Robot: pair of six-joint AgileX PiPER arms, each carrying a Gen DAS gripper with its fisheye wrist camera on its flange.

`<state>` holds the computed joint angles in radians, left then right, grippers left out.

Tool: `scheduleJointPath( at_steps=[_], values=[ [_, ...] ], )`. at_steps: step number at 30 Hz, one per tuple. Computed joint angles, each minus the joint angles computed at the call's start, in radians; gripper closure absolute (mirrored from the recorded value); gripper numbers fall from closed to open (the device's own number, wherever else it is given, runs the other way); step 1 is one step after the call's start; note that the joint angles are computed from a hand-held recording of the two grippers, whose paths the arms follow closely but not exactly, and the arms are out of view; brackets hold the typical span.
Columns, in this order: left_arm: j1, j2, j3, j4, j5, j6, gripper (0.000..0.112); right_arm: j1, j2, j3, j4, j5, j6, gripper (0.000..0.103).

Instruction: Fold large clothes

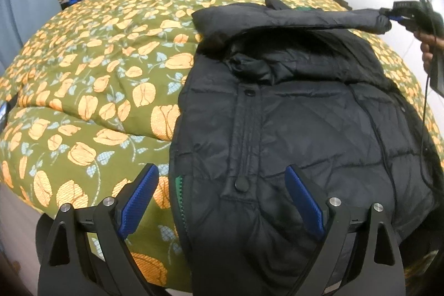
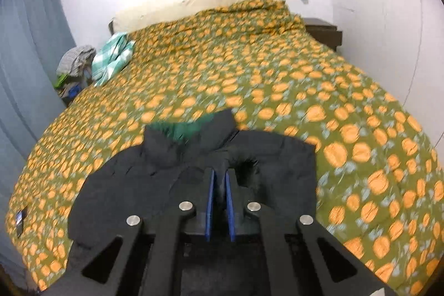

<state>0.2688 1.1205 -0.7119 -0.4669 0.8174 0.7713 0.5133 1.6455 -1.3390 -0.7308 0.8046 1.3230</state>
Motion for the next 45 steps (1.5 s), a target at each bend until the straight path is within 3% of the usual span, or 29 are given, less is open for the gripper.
scheduleJointPath(
  at_steps=[4, 6, 8, 10, 12, 15, 18, 21, 25, 29, 33, 38, 42, 45],
  values=[
    [-0.026, 0.029, 0.006, 0.031, -0.024, -0.018, 0.019, -0.045, 0.074, 0.075, 0.087, -0.011, -0.061, 0.097],
    [-0.045, 0.049, -0.005, 0.052, -0.024, -0.037, 0.019, -0.069, 0.103, 0.119, 0.166, -0.045, -0.101, 0.093],
    [-0.062, 0.056, -0.034, 0.052, -0.013, -0.041, 0.019, -0.064, 0.085, 0.178, 0.181, -0.067, -0.052, 0.076],
    [-0.081, 0.086, -0.097, 0.017, 0.004, -0.032, 0.019, -0.034, 0.023, 0.240, 0.109, -0.091, 0.049, 0.064],
    [-0.124, 0.132, -0.173, 0.000, 0.000, -0.052, 0.019, 0.005, -0.032, 0.273, 0.027, -0.093, 0.137, 0.062],
    [-0.232, 0.258, -0.351, -0.004, -0.026, -0.125, 0.017, 0.057, -0.072, 0.266, -0.075, -0.082, 0.188, 0.061],
    [-0.330, 0.434, -0.536, 0.045, -0.103, -0.223, 0.016, 0.046, -0.046, 0.211, -0.050, -0.169, 0.083, 0.057],
    [-0.390, 0.640, -0.732, 0.156, -0.107, -0.379, 0.016, 0.012, 0.037, 0.155, 0.041, -0.272, -0.058, 0.057],
    [-0.398, 0.879, -0.893, 0.230, -0.025, -0.522, 0.016, -0.062, 0.177, 0.116, 0.305, -0.329, -0.262, 0.057],
    [-0.365, 0.915, -0.850, 0.118, -0.053, -0.438, 0.014, -0.066, 0.187, 0.158, 0.297, -0.390, -0.229, 0.057],
    [-0.393, 0.884, -0.886, 0.215, -0.004, -0.500, 0.018, -0.075, 0.195, 0.163, 0.309, -0.399, -0.247, 0.057],
    [-0.394, 0.847, -0.948, 0.199, -0.032, -0.511, 0.016, -0.069, 0.193, 0.198, 0.219, -0.433, -0.148, 0.057],
    [-0.403, 1.001, -1.147, 0.263, 0.039, -0.622, 0.015, -0.052, 0.201, 0.190, 0.168, -0.410, -0.106, 0.057],
    [-0.386, 1.172, -1.329, 0.276, 0.156, -0.693, 0.010, -0.047, 0.202, 0.193, 0.148, -0.413, -0.087, 0.057]
  ],
)
